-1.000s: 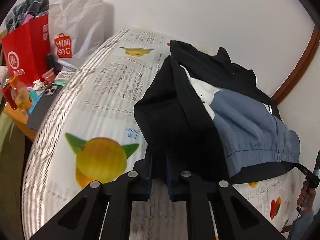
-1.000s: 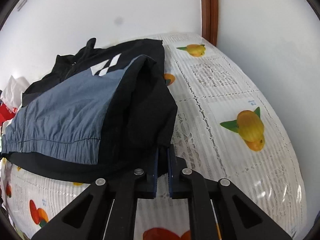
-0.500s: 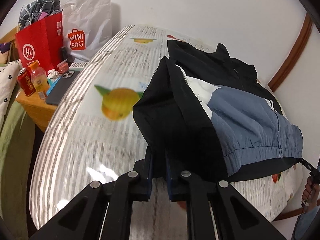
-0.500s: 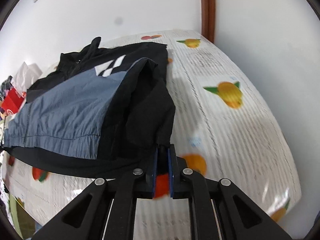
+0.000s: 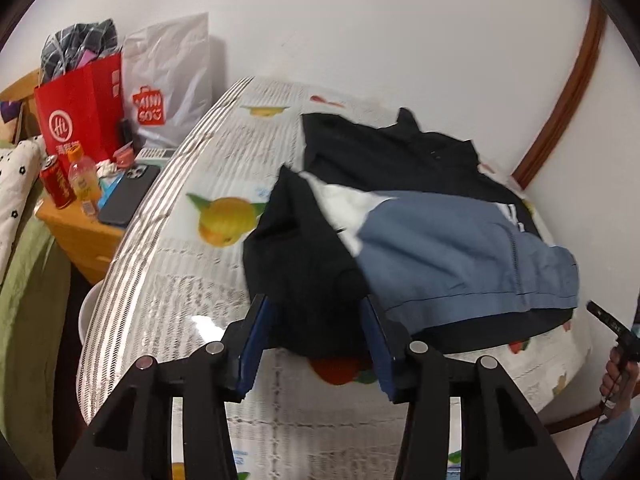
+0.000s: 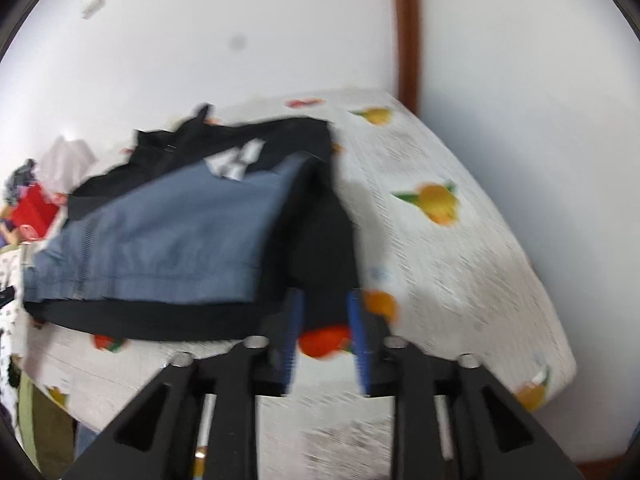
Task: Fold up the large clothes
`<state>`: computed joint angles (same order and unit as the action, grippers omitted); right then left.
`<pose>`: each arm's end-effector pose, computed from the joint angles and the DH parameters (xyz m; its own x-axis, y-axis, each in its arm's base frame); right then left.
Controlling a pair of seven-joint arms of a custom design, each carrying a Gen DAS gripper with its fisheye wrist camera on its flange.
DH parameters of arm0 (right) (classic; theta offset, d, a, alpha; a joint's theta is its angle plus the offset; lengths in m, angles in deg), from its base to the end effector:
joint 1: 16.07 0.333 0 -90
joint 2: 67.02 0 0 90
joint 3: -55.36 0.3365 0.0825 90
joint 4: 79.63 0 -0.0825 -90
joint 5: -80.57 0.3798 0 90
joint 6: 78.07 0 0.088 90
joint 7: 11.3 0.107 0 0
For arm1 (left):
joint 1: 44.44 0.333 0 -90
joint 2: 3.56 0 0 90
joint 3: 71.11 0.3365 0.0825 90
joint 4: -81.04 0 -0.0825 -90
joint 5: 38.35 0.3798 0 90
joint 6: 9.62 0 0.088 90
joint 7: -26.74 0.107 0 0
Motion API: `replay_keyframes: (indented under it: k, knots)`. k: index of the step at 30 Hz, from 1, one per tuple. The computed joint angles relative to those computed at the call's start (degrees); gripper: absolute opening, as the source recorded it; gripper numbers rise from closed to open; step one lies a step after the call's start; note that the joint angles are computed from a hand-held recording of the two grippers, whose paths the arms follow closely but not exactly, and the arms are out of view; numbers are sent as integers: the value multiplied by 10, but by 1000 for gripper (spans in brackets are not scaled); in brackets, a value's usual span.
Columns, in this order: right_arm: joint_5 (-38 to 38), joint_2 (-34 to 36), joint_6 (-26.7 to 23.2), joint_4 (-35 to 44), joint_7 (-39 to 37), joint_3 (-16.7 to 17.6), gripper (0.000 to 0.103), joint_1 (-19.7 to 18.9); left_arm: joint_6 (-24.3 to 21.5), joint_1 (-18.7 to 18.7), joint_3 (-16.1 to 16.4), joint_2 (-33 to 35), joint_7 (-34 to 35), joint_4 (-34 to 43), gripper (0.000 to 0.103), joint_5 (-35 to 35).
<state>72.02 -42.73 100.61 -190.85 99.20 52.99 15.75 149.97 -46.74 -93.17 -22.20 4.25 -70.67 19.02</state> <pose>0.5802 0.3458 0.3741 0.3520 -0.9279 -0.1227 -0.7161 -0.1826 -0.6737 0.3661 -0.2073 0.3931 0.4967 -0.8236 0.2738 -0.5778 -0.5491 -0.6038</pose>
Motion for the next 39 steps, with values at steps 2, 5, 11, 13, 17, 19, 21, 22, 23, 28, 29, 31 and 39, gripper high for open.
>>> replay_keyframes:
  k: [2,5,11,13,17,19,21,22,23,28,29,31,39]
  knots:
    - [3,8,5,13,-4,10,43,-1,21,8,-2,7,-18,7,46,19]
    - [13,28,-1,43,4,13,45,8,37,16,0,31,-39,23,47,40]
    - [31,59,-17,79,36,6,46,19,65,2,36,94,-25,60,47,54]
    - [40,66,-22,86,21,39,46,-10,76,-5,50,106,-12,65,47,46]
    - [46,85,-38,110,20,41,46,-15,94,-6,66,129,-24,80,47,71]
    - [47,94,-41,122,29,30,46,-5,99,-10,75,137,-26,87,46,74]
    - [36,100,-37,129,47,2,45,21,96,-17,80,140,-21,94,38,70]
    - [31,101,-35,131,50,-3,44,25,91,-20,81,140,-17,96,33,66]
    - [23,101,-39,134,61,-21,37,41,83,-24,81,136,-15,98,29,64]
    - [-14,83,-9,115,78,-47,15,67,45,-33,72,115,-5,110,14,84]
    - [-17,79,-2,112,76,-48,12,68,33,-34,69,108,-6,114,14,92]
    - [-18,71,21,106,74,-50,9,70,32,-32,69,101,-14,119,13,106]
    - [16,76,47,162,51,-49,8,67,28,-11,83,96,-25,160,12,149]
